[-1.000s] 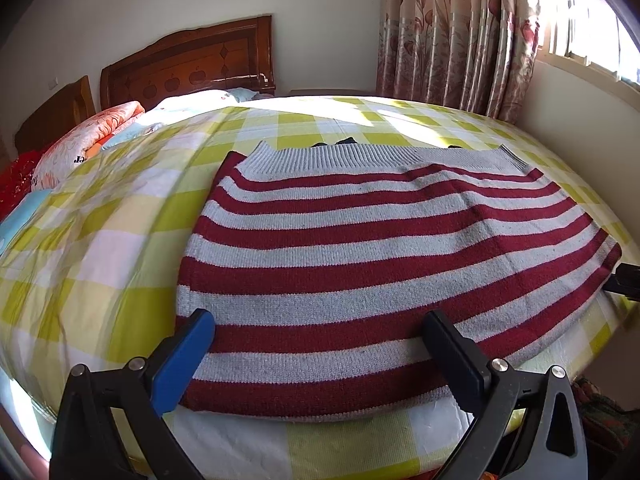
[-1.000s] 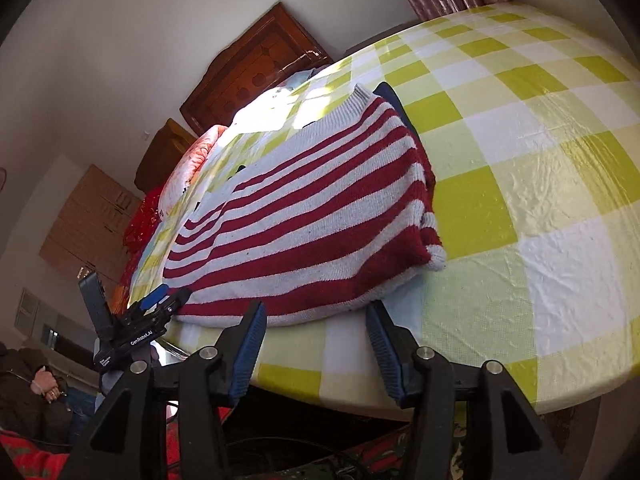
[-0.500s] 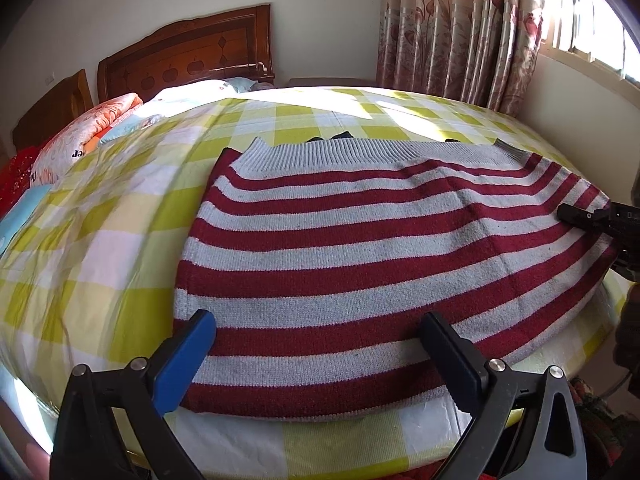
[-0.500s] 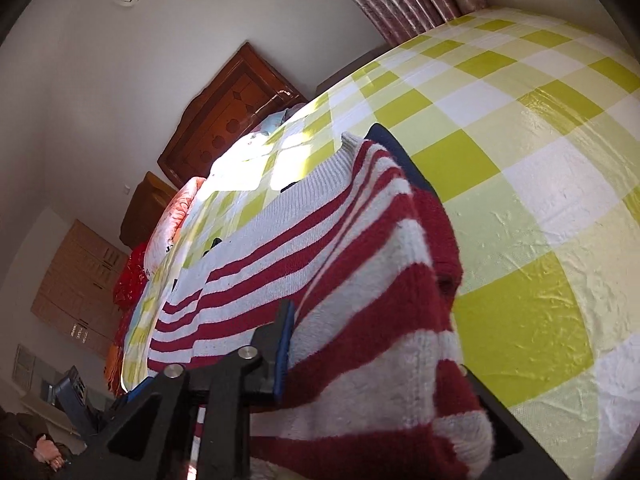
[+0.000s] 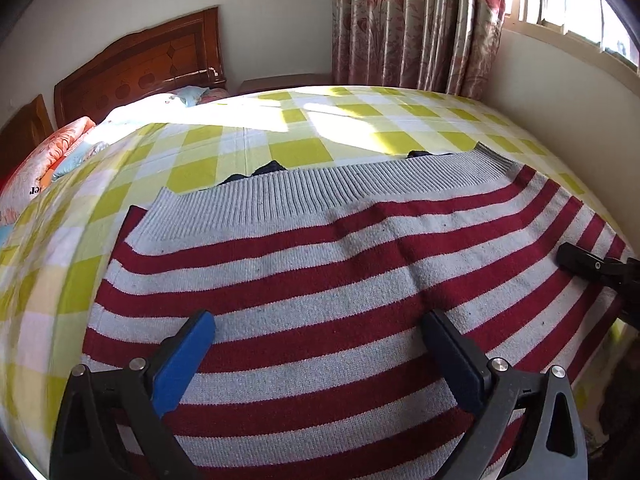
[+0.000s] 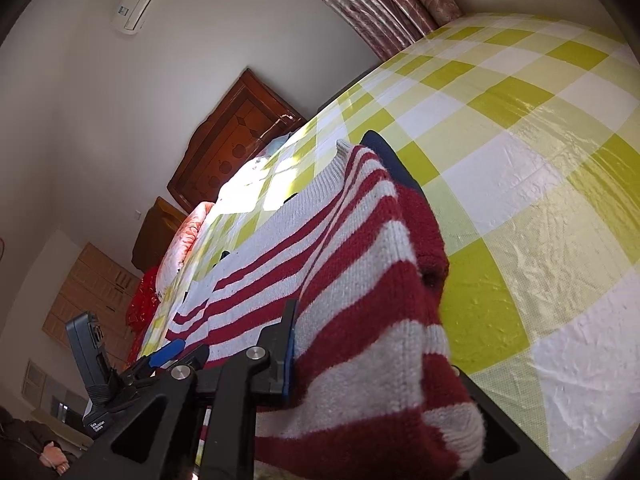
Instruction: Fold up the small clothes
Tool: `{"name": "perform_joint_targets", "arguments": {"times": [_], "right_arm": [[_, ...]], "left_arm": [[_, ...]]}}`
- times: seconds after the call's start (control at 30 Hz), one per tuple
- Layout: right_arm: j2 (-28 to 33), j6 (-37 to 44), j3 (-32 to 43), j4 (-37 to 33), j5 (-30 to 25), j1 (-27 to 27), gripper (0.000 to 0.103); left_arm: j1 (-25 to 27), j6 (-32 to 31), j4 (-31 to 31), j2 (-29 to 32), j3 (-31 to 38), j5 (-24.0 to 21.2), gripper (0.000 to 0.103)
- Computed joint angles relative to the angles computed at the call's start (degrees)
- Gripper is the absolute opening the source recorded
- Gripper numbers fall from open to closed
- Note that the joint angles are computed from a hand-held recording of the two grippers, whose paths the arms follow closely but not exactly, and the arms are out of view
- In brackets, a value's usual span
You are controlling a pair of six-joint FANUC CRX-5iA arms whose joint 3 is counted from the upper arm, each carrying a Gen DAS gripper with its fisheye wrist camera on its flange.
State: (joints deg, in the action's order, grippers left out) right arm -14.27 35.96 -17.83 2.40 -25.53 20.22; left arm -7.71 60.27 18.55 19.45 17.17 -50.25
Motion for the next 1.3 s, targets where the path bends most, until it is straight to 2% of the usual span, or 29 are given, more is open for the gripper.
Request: {"name": "perform_joint_targets", "arguments": {"times": [0.1, 0.17, 0.23, 0.33, 0.43, 0.47, 0.53, 0.6, 0.63, 0.67, 0.73, 0.83, 0.87, 0.9, 0.97, 1.03, 1.07, 1.1, 1.2, 1.23, 1.27, 1.3], "right_arm": [[-0.37, -2.83, -1.25, 3.28, 0.77, 0.76, 0.016], [-0.39, -2.84, -1.20, 2.58, 0.99, 0.57, 0.017], [-0.10, -1.26, 0.14, -0.54, -0.35, -0.04, 0.018], [-1.16, -1.50, 2.07, -5.31, -5.79, -0.88, 0.023], [-4.69, 0.38, 0.02, -11.52, -5.37, -1.95, 0.023], [-6.08, -0.63, -1.47, -11.54, -4.34, -1.89, 0.023], [-7.98, -4.64, -4.00, -8.85, -2.77, -1.40, 0.023], [-7.65, -5.25, -4.10, -9.18, -1.80, -1.79, 0.023], [-7.01, -7.69, -4.18, -6.71, -1.53, -1.22, 0.023], [-5.82, -10.19, -3.69, -4.02, -1.74, -0.63, 0.025], [-1.54, -10.04, 0.12, -3.32, -2.91, -0.75, 0.027], [4.93, -14.69, 4.87, 3.04, -4.47, -0.26, 0.029], [5.86, -15.68, 5.29, 4.11, -4.00, -0.10, 0.027], [6.02, -18.24, 4.28, 8.08, -3.44, 0.57, 0.024], [5.19, -19.94, 1.08, 12.82, -0.56, 1.03, 0.014], [4.64, -18.69, -0.17, 13.06, 1.29, 0.89, 0.014], [4.84, -18.61, -0.04, 13.56, 1.00, 1.00, 0.016], [4.82, -19.10, -0.21, 14.67, 0.63, 1.28, 0.016], [4.92, -20.51, -0.93, 17.32, 1.06, 1.57, 0.016], [4.90, -20.60, -1.05, 17.47, 1.28, 1.57, 0.016], [4.39, -20.59, -1.53, 17.46, 1.46, 1.61, 0.016], [4.04, -20.66, -1.92, 17.50, 1.74, 1.61, 0.016]], "left_arm": [[-0.10, 0.03, -0.05, -0.17, -0.31, 0.39, 0.103], [0.03, -0.53, 0.59, -0.43, -0.92, 0.79, 0.103], [0.04, -0.68, 0.68, -0.56, -1.12, 0.93, 0.103], [0.07, -0.94, 0.94, -0.51, -1.14, 0.98, 0.103], [0.08, -1.08, 1.12, -0.59, -1.34, 1.18, 0.103], [0.06, -1.06, 1.11, -0.60, -1.36, 1.21, 0.103], [0.11, -1.19, 1.28, -0.61, -1.43, 1.24, 0.103], [0.09, -1.10, 1.28, -0.64, -1.44, 1.25, 0.103], [0.09, -1.10, 1.28, -0.64, -1.44, 1.25, 0.103], [0.12, -1.19, 1.34, -0.64, -1.45, 1.23, 0.103], [0.13, -1.15, 1.33, -0.61, -1.41, 1.17, 0.103], [0.14, -1.18, 1.34, -0.64, -1.37, 1.01, 0.103], [0.19, -1.43, 1.47, -0.65, -1.39, 0.98, 0.103], [0.26, -1.84, 1.75, -0.66, -1.45, 0.92, 0.103], [0.49, -2.85, 2.36, -0.63, -1.43, 0.47, 0.103], [0.87, -2.20, 2.20, -0.60, -0.39, -0.82, 0.103], [1.31, -1.86, 3.04, -1.59, -1.36, 0.68, 0.103], [1.48, -1.37, 3.03, -3.79, -3.80, 5.18, 0.103], [0.43, 7.52, -9.72, -13.05, -11.77, 26.64, 0.103], [0.29, 7.20, -10.47, -14.44, -13.23, 30.09, 0.103], [0.34, 4.23, -8.21, -14.52, -13.69, 30.55, 0.103], [0.44, 1.33, -5.90, -13.89, -12.79, 28.01, 0.103]]}}
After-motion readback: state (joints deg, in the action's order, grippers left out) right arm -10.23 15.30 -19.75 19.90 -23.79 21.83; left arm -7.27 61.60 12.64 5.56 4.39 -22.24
